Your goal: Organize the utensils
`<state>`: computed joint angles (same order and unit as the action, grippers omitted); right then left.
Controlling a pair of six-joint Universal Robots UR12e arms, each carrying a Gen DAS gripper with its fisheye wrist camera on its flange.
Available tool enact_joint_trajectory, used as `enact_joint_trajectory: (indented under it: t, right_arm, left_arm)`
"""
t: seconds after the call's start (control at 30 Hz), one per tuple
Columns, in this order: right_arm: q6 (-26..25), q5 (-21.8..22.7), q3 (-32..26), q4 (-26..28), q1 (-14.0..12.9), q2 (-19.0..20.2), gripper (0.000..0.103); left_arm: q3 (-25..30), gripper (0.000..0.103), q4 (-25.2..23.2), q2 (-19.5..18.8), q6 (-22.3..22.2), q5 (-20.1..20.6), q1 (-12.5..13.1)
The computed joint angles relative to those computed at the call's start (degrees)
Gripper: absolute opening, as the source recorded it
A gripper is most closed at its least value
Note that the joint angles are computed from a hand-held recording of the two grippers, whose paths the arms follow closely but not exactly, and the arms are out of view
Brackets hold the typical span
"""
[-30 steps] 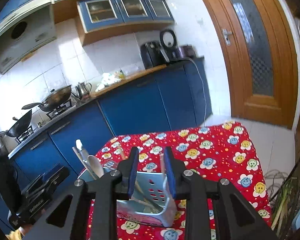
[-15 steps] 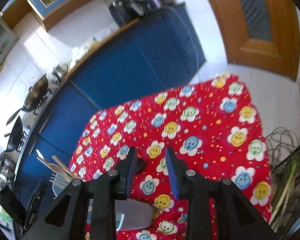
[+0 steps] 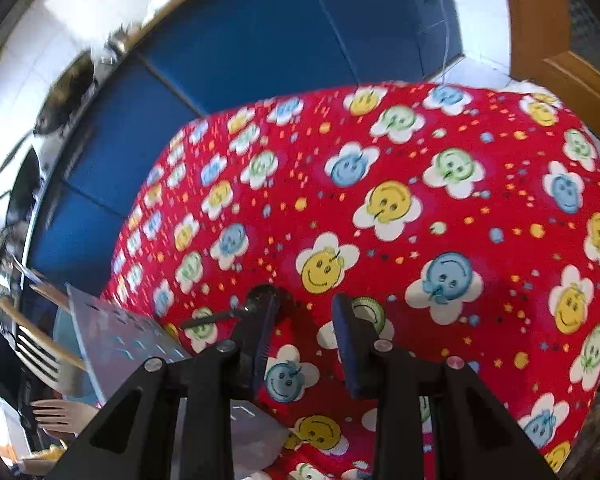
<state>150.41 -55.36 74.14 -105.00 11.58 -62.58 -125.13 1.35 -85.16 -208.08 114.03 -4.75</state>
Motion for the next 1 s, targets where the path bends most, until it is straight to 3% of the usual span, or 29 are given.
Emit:
enact_joint_trajectory:
  t: [0.27,0.33,0.4,0.53,0.77,1.0]
  right_arm:
    - [-5.0,0.5,-3.5,6.0,0.5,2.2,0.034]
    - [-5.9,0.4,-3.6,5.8,0.7,2.3,0.027]
    - [-6.5,1.3,-3.6,6.3,0.6,2.5,0.01]
    - [-6.0,3.6,-2.1,4.4,0.2,2.1,0.005]
    - [3.7,2.1,2.4,-11.9,-0.7,0.1,0.005]
    - [11.7,-3.8,7.7,-31.5,-1.1,-3.5,0.005]
  left_arm:
    - [0.1,0.052,-0.8,-0.5,-0.5,-0.4,0.4]
    - [0.2,0.052,-1.2,-0.6,-0.6,-0.5,0.4]
    - [0.3,0.052,-1.5,-0.6,-0.7,-0.5,0.4]
    - [0.3,0.052,-1.6,-0.6,-0.5,-0.1,0.2]
    - [0.5,0.052,-2.1,-0.8,-0.4,0.4,0.0]
    - [0.7,0.052,-3.1,-1.1,0.4,0.2,-0.2]
